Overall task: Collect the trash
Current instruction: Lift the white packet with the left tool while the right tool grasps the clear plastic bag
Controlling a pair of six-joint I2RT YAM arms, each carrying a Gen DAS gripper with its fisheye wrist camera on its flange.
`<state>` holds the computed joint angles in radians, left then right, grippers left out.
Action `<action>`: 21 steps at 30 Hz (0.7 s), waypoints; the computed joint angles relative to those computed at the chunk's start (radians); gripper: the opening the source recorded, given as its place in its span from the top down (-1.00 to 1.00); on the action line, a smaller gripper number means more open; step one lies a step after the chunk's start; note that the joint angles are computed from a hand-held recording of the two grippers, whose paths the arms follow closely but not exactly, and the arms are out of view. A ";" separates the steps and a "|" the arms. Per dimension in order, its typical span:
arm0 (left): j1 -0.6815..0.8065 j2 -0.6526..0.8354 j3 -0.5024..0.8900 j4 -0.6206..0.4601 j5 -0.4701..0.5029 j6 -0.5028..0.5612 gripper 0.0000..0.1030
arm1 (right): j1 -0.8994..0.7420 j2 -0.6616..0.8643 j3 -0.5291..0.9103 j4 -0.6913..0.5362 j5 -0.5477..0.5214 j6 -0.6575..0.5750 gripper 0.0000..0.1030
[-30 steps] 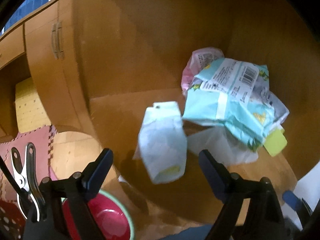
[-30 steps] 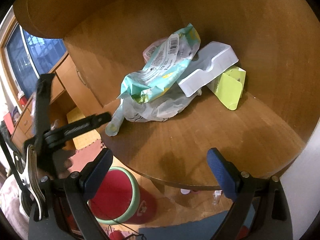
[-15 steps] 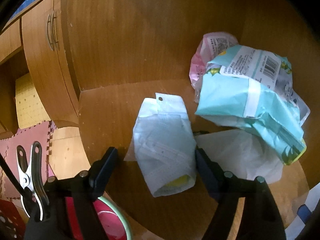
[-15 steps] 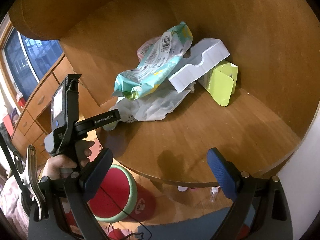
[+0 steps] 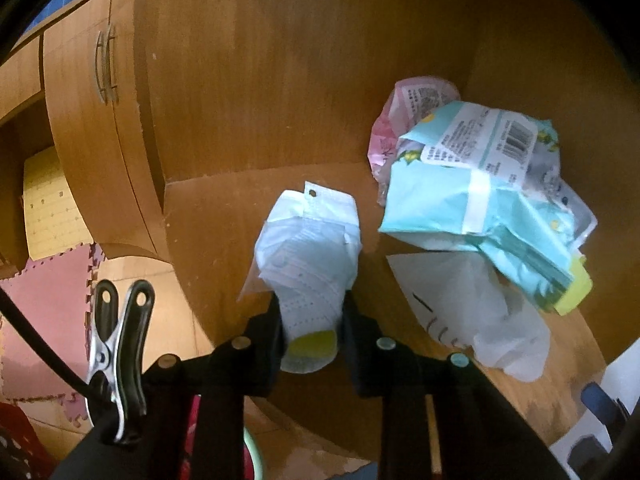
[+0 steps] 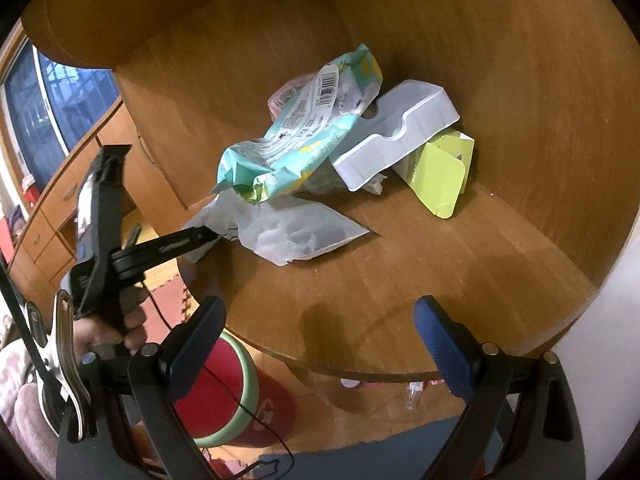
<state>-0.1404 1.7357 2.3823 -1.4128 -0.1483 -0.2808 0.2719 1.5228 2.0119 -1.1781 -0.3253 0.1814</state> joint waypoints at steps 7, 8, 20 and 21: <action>0.032 -0.075 -0.053 -0.010 0.037 0.001 0.50 | 0.050 0.000 -0.012 0.033 0.056 0.016 -0.88; 0.038 -0.097 -0.079 -0.005 0.042 0.005 0.50 | 0.062 0.004 -0.008 0.039 0.071 0.014 -0.88; 0.087 -0.169 -0.115 -0.047 0.068 0.030 0.50 | 0.156 0.129 0.142 0.074 0.187 0.012 -0.88; 0.090 -0.176 -0.121 -0.050 0.070 0.033 0.50 | 0.172 0.158 0.180 0.064 0.209 -0.002 -0.88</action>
<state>-0.0505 1.5596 2.2608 -1.4633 -0.0782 -0.2475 0.4440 1.6809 2.1923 -1.1144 -0.1164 0.1791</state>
